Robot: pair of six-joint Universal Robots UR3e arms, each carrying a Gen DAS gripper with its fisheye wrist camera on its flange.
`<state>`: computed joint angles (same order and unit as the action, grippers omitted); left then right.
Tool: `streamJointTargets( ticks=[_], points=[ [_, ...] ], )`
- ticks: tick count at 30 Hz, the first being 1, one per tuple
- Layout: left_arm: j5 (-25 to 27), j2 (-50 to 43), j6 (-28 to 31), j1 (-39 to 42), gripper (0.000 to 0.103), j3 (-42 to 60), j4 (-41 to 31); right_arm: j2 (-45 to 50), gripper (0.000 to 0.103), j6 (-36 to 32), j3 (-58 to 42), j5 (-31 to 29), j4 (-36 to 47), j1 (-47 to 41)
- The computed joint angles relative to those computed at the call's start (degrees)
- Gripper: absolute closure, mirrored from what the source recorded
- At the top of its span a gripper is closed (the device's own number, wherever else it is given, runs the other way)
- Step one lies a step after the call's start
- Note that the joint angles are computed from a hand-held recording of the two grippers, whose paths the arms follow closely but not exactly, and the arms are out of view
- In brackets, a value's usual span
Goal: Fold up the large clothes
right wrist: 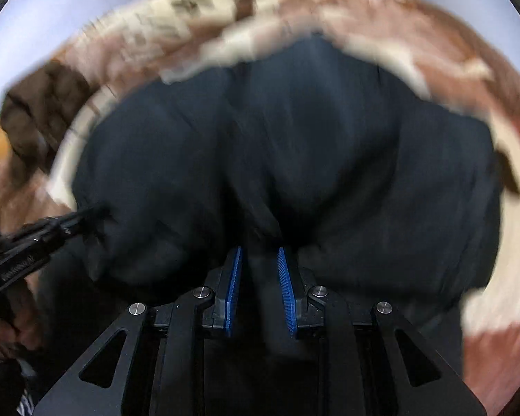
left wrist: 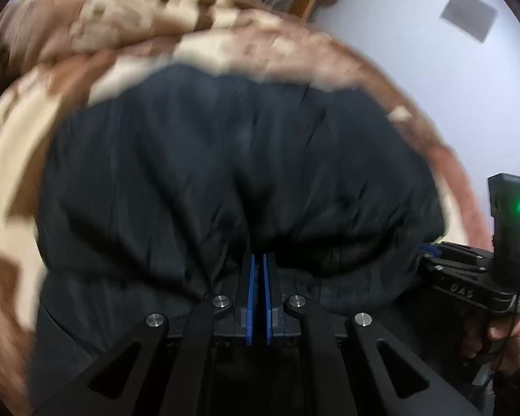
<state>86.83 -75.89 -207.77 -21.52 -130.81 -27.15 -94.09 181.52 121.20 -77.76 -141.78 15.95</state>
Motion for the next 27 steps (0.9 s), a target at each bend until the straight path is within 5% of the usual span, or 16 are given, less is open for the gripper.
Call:
streamJointTargets(
  ticks=[4, 13, 21, 27],
  points=[
    [-0.3, -1.0, -2.6, 0.6, 0.098, -5.2, 7.5, 0.4, 0.081, 0.9, 2.9, 0.5, -4.5, -0.8],
    [2.8, 8.1, -2.8, -2.4, 0.098, 0.9, -5.8, -16.7, 0.081, 0.9, -0.5, -0.5, 3.5, -2.4],
    [6.3, 5.1, 2.5, 7.1, 0.095, 6.7, -5.1, 1.2, 0.081, 0.8, -14.5, -4.4, -2.3, -1.5],
    [-2.1, 5.2, 3.9, 15.2, 0.095, -1.9, -0.6, 2.7, 0.08, 0.4, -5.1, 1.6, -7.1, -9.3]
  ],
)
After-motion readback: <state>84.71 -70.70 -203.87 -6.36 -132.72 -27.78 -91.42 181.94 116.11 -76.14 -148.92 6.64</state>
